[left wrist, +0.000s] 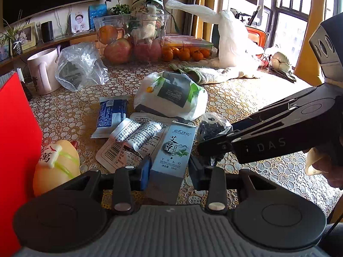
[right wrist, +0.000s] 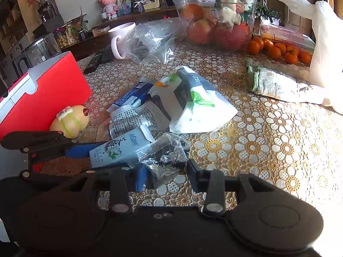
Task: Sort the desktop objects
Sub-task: 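Grasp the white-blue tea box with the left tool while the right tool grasps a clear plastic bag, then carry the tea box with the left tool while the right tool carries the plastic bag to the box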
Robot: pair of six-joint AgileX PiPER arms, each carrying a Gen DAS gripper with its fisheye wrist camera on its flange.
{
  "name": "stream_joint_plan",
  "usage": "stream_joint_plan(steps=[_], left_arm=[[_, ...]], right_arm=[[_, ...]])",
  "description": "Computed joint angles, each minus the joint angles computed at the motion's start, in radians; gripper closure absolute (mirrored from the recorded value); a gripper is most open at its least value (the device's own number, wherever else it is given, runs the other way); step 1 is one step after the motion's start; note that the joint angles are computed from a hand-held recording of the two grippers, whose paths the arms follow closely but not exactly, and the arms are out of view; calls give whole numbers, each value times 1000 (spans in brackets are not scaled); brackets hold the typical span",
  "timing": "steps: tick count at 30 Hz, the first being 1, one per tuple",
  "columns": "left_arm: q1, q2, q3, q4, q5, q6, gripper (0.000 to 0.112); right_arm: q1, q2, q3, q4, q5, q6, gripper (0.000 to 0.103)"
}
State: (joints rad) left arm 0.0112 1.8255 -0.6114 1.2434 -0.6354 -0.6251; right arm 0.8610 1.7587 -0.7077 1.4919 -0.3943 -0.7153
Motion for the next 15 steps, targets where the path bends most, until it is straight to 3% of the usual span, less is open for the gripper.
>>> stream_joint_plan(steps=[1, 15], left_arm=[[-3, -2, 1, -3, 4, 5, 78], [54, -108, 78, 81, -29, -60, 85]], right_arm=[[1, -5, 5, -6, -1, 11, 73], [117, -120, 51, 242, -103, -144, 76]])
